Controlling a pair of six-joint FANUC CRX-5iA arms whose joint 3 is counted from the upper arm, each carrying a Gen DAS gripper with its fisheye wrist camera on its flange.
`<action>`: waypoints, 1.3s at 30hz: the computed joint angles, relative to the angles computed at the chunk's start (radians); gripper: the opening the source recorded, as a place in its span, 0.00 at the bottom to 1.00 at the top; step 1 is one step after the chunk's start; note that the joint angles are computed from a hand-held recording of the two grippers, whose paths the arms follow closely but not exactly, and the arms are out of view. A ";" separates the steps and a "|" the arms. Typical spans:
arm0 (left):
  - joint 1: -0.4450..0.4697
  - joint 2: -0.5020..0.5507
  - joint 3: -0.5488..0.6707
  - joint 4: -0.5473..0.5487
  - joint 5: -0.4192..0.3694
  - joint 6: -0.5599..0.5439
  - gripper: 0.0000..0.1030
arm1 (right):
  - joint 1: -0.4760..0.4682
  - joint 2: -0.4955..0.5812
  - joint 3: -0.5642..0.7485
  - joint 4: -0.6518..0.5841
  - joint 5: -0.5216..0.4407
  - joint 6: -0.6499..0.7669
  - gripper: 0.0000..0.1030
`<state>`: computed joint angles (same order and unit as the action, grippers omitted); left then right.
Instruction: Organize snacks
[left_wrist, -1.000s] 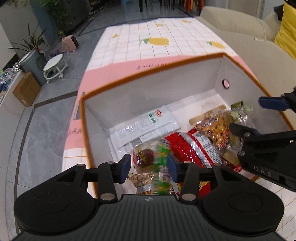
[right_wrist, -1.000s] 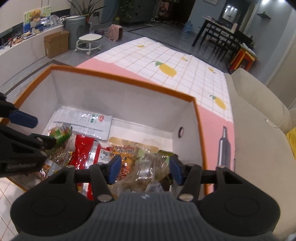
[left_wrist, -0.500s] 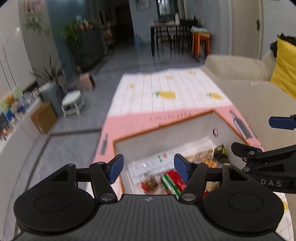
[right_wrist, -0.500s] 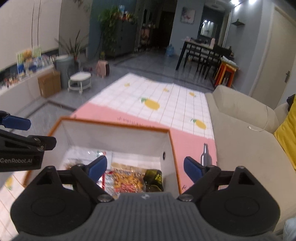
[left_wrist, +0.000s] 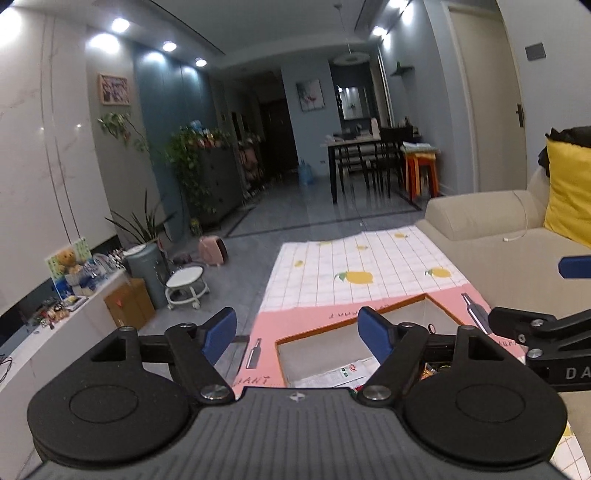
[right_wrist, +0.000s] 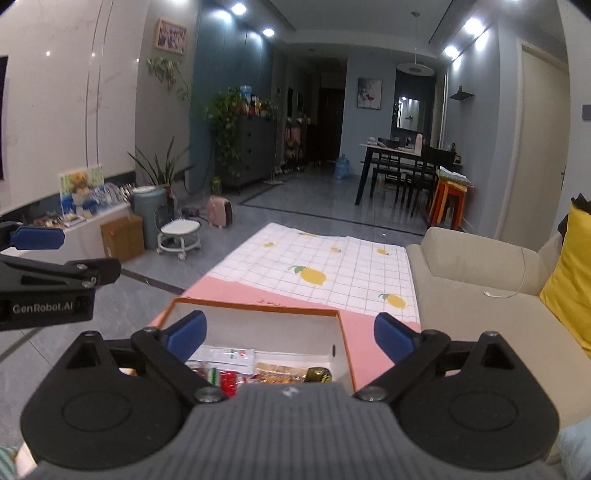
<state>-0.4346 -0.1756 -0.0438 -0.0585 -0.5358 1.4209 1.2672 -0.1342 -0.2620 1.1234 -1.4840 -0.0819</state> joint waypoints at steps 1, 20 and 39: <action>0.006 -0.016 -0.021 0.017 0.009 -0.012 0.85 | 0.021 -0.002 -0.005 0.005 -0.018 -0.023 0.92; 0.016 -0.086 -0.150 0.041 -0.128 0.012 0.87 | 0.201 0.033 -0.032 -0.112 -0.153 -0.241 0.94; -0.017 -0.047 -0.129 -0.005 -0.225 0.058 0.87 | 0.185 0.014 -0.072 -0.213 -0.116 -0.271 0.96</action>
